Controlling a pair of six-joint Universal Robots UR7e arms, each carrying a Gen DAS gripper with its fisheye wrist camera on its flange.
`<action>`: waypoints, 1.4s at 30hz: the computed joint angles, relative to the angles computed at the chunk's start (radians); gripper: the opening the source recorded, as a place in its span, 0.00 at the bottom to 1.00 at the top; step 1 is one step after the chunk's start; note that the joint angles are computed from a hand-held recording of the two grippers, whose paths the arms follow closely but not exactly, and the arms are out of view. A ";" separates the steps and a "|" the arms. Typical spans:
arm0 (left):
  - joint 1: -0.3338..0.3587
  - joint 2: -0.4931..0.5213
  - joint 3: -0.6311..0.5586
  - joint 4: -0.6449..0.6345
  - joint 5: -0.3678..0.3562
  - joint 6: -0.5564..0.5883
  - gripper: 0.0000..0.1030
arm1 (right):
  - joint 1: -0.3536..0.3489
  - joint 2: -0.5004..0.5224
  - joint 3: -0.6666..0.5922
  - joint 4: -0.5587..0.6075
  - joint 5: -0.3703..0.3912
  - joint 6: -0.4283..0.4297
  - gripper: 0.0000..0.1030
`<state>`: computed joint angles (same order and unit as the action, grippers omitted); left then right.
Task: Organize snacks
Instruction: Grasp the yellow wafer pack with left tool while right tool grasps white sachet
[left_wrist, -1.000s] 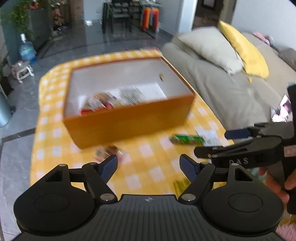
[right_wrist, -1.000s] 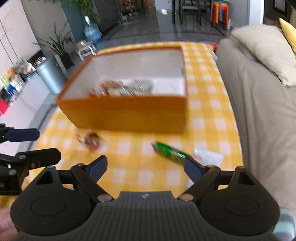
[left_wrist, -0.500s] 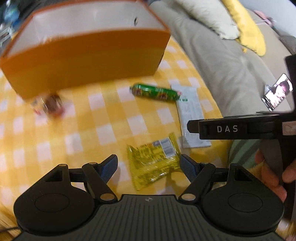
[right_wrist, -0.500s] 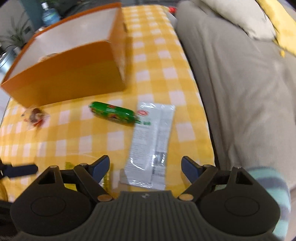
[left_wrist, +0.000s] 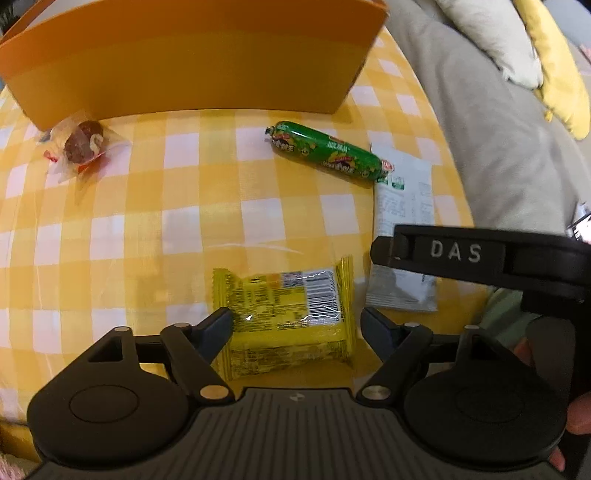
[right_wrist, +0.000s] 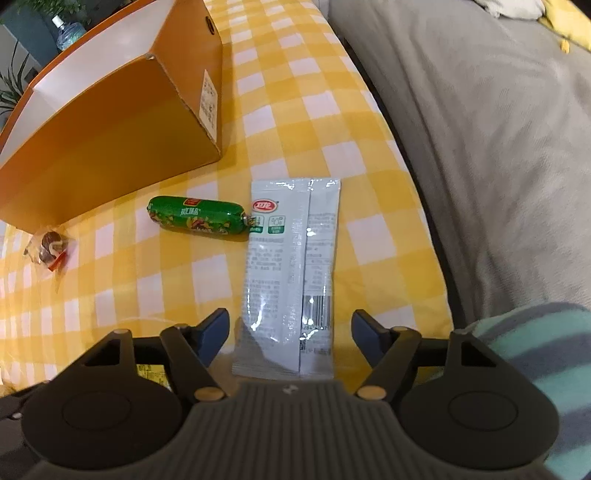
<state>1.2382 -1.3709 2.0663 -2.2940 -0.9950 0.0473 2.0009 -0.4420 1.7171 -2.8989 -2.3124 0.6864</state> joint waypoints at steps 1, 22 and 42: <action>-0.006 0.002 0.006 -0.004 0.014 0.005 0.91 | -0.001 0.003 -0.001 -0.010 0.001 -0.005 0.68; 0.064 0.008 -0.046 -0.099 0.152 0.138 0.90 | 0.008 0.045 -0.029 -0.099 0.050 -0.198 0.48; 0.094 -0.051 -0.061 -0.083 0.167 0.047 0.92 | 0.024 0.071 -0.070 -0.035 0.029 -0.230 0.63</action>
